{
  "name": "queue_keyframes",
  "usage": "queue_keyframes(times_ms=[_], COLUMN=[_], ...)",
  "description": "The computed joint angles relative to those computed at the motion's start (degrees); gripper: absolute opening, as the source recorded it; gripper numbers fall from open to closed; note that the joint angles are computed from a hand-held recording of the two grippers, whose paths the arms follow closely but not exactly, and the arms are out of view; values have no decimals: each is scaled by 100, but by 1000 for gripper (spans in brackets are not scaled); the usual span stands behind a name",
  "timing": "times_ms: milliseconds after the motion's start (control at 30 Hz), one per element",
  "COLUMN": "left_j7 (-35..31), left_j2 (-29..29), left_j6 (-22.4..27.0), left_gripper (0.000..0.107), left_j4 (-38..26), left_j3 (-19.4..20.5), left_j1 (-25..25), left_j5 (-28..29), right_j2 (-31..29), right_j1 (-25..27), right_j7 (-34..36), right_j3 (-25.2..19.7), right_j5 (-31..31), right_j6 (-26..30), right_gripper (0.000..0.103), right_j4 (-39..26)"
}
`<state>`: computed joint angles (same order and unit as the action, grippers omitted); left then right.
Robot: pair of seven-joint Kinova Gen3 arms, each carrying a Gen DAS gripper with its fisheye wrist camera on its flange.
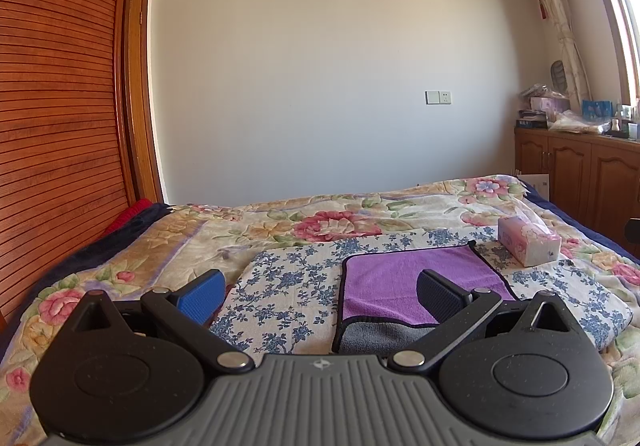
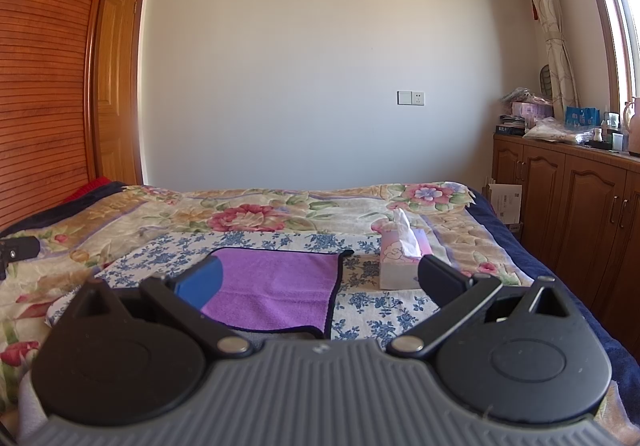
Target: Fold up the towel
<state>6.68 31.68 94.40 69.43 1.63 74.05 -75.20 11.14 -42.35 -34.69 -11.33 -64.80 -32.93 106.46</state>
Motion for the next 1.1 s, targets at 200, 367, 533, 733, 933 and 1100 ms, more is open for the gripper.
queue_keyframes(times_ms=[200,367,533,733,933,1100], left_j7=[-19,-172,-390,-506,-602,-681], left_j2=[-6,-6,1,3,-5,-18], left_j6=[-25,-119,-268,-427,-545,-638], left_gripper=[103,103,103,103,103,103], left_j4=[-10,-75,-164,-239,-234,-231], left_j3=[13,30,16,-32,-57,-66], left_j1=[-14,-64,-163,-276,-360,-428], left_j5=[38,98,245,448,564,640], right_j2=[49,70,110,155,236,295], right_j1=[-16,-35,7,52,46,59], right_j7=[15,144,380,507,761,1018], right_j3=[12,27,80,145,187,206], right_j5=[-7,-117,-324,-470,-705,-865], right_j6=[27,108,331,593,700,797], right_gripper=[103,103,103,103,103,103], right_j4=[-19,-83,-218,-328,-457,-564])
